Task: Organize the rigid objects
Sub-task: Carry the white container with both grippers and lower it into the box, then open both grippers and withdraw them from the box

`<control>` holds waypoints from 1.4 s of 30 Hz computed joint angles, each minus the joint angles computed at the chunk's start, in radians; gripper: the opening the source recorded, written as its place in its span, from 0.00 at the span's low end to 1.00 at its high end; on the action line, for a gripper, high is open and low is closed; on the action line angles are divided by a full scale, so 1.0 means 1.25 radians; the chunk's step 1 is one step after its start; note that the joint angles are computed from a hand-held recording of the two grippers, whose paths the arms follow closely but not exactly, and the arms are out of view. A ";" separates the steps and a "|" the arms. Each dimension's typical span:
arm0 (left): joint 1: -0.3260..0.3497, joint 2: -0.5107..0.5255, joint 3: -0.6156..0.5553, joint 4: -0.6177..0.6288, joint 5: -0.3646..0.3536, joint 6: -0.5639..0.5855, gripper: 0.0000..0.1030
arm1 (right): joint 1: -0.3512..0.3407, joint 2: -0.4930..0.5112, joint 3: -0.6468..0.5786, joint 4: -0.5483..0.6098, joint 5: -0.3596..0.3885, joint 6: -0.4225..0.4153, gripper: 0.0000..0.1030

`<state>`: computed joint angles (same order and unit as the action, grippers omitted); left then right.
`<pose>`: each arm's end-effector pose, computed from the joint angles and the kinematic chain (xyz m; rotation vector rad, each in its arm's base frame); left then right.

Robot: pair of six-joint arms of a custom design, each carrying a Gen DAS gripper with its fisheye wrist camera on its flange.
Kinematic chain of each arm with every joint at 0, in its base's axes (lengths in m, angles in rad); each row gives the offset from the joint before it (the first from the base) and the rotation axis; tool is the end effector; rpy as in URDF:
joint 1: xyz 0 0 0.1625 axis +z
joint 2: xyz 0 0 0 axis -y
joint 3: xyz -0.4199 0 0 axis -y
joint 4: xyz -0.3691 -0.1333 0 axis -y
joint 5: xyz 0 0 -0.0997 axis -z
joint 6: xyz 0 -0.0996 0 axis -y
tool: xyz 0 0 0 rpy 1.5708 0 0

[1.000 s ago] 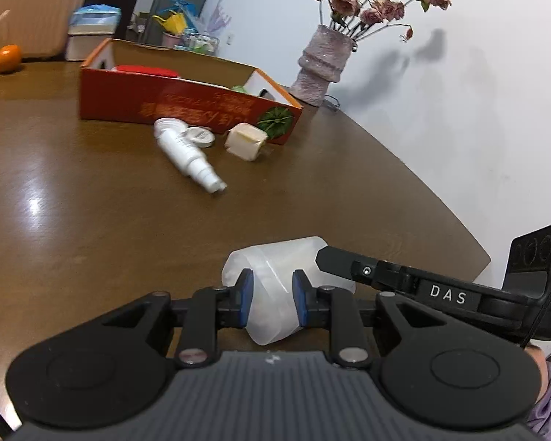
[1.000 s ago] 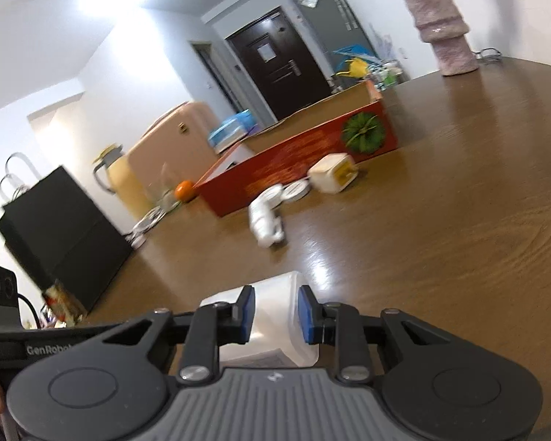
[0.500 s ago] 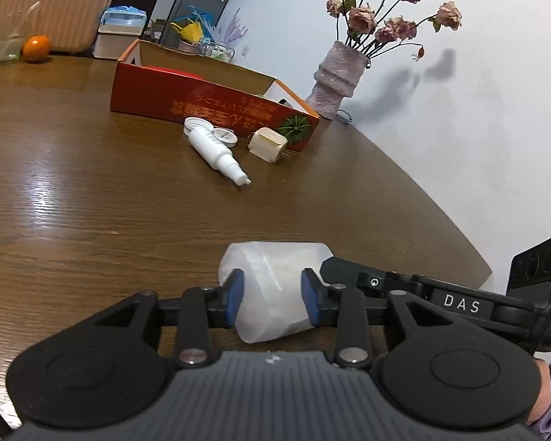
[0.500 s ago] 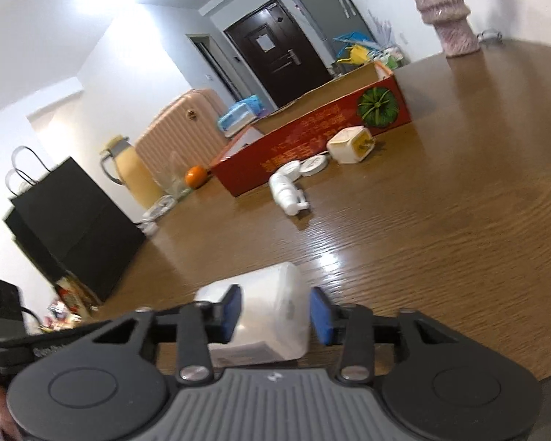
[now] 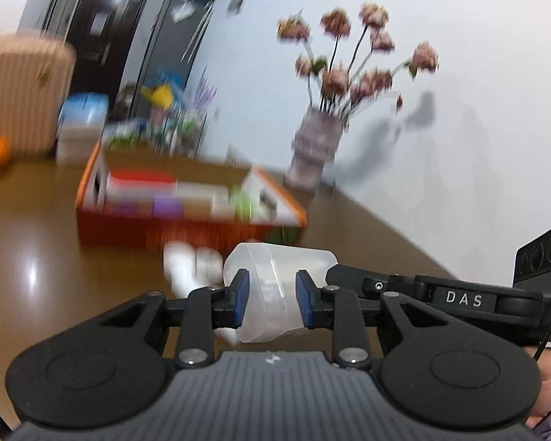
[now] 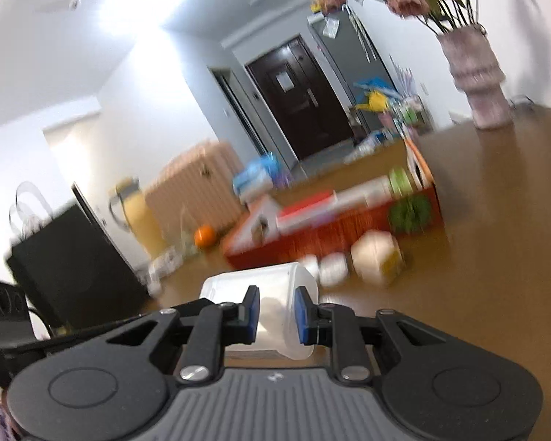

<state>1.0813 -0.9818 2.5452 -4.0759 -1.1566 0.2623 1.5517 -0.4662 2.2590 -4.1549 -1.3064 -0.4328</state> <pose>-0.0202 -0.4066 0.1695 0.6775 2.4541 -1.3406 0.1510 -0.4352 -0.0055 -0.7311 2.7227 -1.2297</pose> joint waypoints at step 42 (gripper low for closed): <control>0.113 -0.026 -0.399 0.446 0.145 0.033 0.85 | 0.140 -0.003 -0.439 0.434 -0.314 -0.054 0.51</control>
